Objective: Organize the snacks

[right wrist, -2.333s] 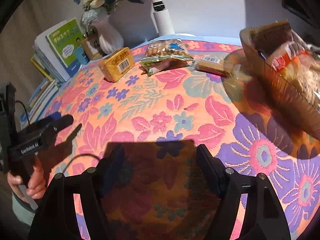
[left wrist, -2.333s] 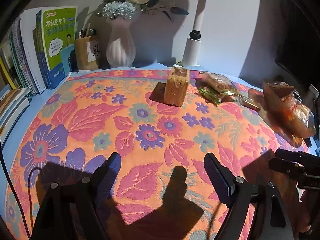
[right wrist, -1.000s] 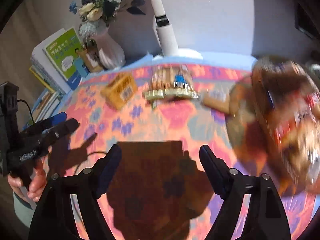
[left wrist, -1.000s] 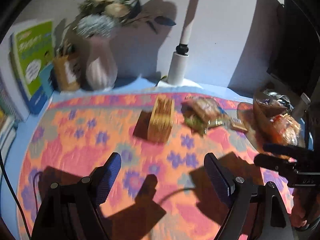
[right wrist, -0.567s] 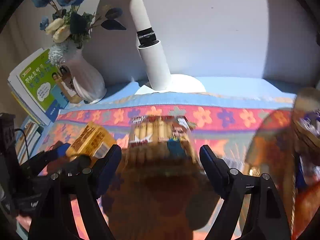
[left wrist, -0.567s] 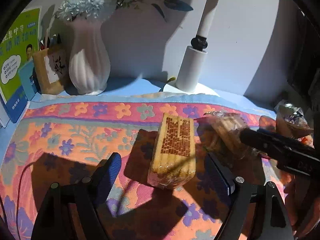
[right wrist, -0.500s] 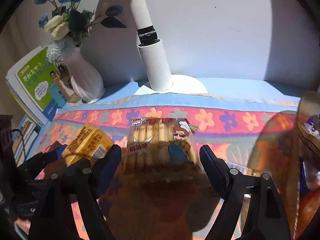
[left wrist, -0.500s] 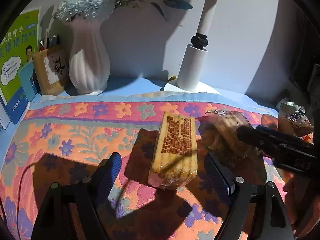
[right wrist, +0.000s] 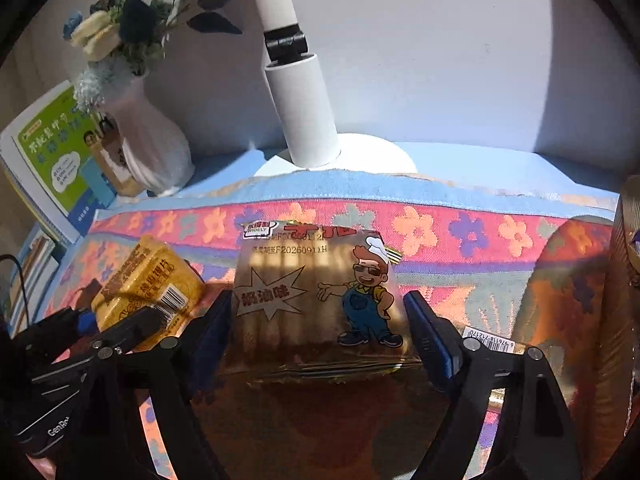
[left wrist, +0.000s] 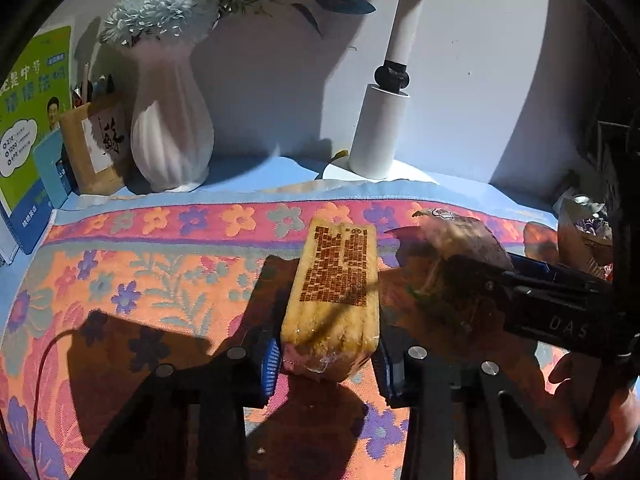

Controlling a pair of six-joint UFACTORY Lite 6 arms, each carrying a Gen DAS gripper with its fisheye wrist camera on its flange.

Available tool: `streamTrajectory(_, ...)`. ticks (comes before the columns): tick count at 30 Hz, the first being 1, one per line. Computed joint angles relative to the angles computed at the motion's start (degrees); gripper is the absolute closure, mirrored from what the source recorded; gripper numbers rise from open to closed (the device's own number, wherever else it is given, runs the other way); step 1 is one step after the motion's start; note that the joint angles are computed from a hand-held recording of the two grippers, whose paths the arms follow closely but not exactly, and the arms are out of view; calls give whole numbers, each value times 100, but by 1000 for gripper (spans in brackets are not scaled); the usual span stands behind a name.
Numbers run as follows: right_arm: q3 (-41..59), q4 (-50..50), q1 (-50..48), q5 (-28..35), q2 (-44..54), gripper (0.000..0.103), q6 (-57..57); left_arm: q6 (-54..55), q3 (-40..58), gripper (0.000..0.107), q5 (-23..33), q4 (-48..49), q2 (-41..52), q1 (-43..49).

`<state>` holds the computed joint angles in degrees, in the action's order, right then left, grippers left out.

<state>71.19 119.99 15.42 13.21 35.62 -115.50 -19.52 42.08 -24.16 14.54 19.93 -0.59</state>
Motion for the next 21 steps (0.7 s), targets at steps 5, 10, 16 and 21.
streamTrajectory(5,-406,1133,-59,340,-292,30,-1185,121,-135,71,-174,-140,-64,21)
streamTrajectory(10,-990,2320,-34,662,-751,31,-2437,320,-380,73,-368,-378,-248,-28)
streamTrajectory(16,-1953,2466,-81,705,-1694,32,-2615,643,-883,73,-245,-826,-881,-214)
streamTrajectory(21,-3427,524,-470,844,-3219,32,-1151,-130,-2068,73,120,-184,-2419,-343)
